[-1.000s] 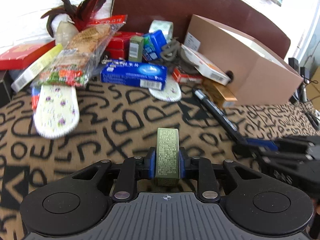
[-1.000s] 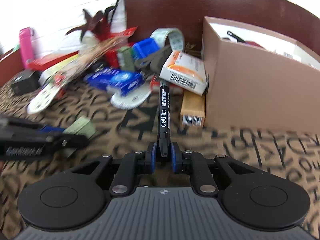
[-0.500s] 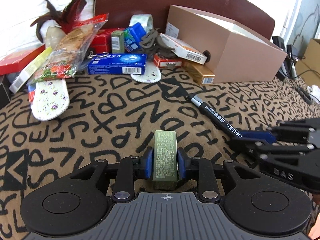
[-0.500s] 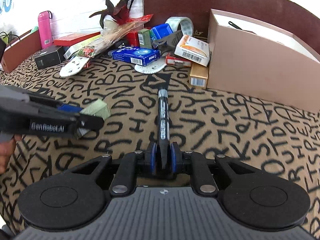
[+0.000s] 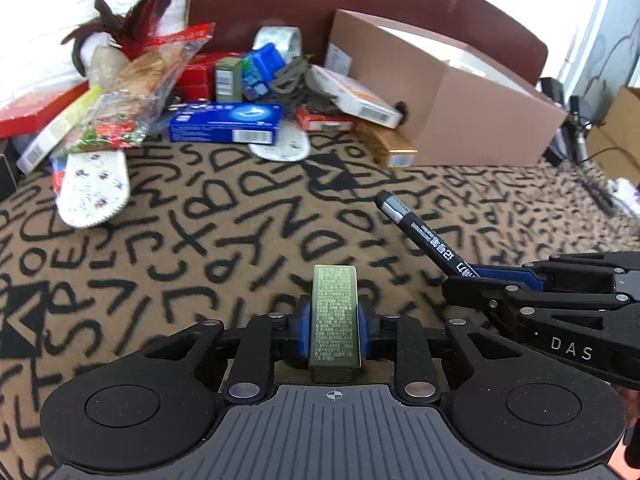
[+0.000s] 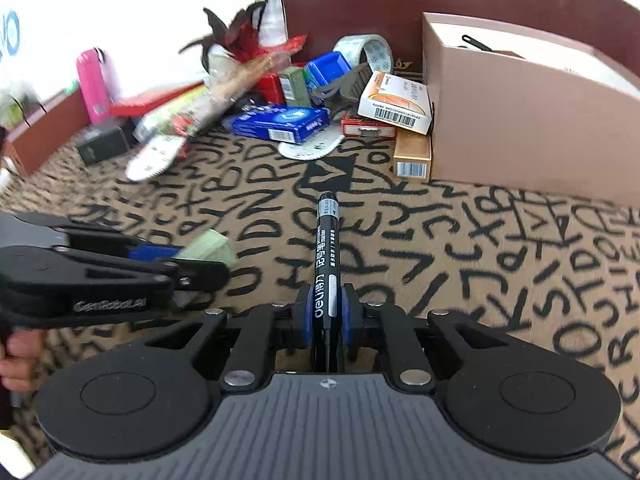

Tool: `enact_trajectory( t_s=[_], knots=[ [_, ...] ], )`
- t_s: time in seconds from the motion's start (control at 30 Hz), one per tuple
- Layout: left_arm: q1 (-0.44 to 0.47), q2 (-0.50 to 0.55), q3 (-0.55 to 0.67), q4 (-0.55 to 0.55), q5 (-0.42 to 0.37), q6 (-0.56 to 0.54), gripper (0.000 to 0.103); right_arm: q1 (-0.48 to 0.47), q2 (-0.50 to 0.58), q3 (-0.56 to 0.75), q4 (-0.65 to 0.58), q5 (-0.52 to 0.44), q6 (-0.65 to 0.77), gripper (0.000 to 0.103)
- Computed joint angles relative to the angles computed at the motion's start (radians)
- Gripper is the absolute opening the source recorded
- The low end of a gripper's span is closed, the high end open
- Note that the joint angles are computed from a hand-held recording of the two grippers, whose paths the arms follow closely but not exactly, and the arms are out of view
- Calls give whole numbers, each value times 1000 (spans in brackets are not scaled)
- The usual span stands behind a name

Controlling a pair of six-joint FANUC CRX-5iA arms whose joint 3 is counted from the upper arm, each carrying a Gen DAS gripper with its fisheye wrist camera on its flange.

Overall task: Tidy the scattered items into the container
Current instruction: 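Carry the green box and black marker over the cardboard box with both grippers, then open the left gripper over the box while the right gripper releases the marker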

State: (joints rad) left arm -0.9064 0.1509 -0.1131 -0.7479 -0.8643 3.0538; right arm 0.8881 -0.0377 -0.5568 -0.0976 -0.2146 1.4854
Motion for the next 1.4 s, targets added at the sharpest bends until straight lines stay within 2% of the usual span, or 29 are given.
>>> enact_trajectory(
  t_s=[0.13, 0.23, 0.4, 0.5, 0.57, 0.67, 0.73, 0.8, 0.87, 0.9, 1.0, 1.07, 1.23, 1.3, 1.33, 1.37, 1.4],
  knots=[
    [-2, -2, 24, -5, 29, -12, 20, -30, -59, 5, -127, -25, 115, 16],
    [7, -9, 52, -23, 60, -34, 20, -51, -102, 3, -157, -23, 156, 16],
    [56, -7, 124, -20, 129, -102, 20, -128, -130, 61, -282, -38, 303, 16],
    [85, 8, 193, -30, 160, -148, 21, -151, -130, 68, -207, 7, 248, 16],
    [110, 36, 257, -25, 168, -185, 21, -180, -117, 101, -211, 22, 266, 16],
    [171, 96, 356, 38, 189, -246, 21, -231, -81, 176, -252, 38, 326, 16],
    [198, 155, 440, 58, 166, -273, 21, -257, -44, 219, -230, 58, 321, 16],
    [230, 219, 518, 88, 149, -295, 21, -272, 10, 260, -160, 80, 261, 16],
    [261, 279, 587, 130, 136, -328, 21, -283, 75, 291, -39, 102, 146, 16],
    [274, 308, 619, 147, 127, -344, 21, -292, 107, 321, -29, 90, 137, 16],
    [306, 375, 686, 186, 105, -384, 21, -325, 205, 440, -118, 17, 219, 16],
    [323, 411, 719, 202, 92, -411, 21, -330, 261, 478, -69, 10, 185, 16],
    [353, 469, 774, 226, 78, -445, 23, -335, 357, 559, -43, -22, 167, 16],
    [349, 472, 777, 180, 91, -403, 66, -339, 391, 601, -56, -40, 172, 16],
    [343, 468, 774, 147, 92, -367, 81, -339, 409, 621, -53, -50, 171, 16],
    [336, 463, 774, 121, 80, -336, 101, -340, 422, 639, -57, -60, 181, 16],
    [325, 449, 758, 79, 88, -302, 102, -338, 428, 636, -35, -47, 157, 30]
  ],
)
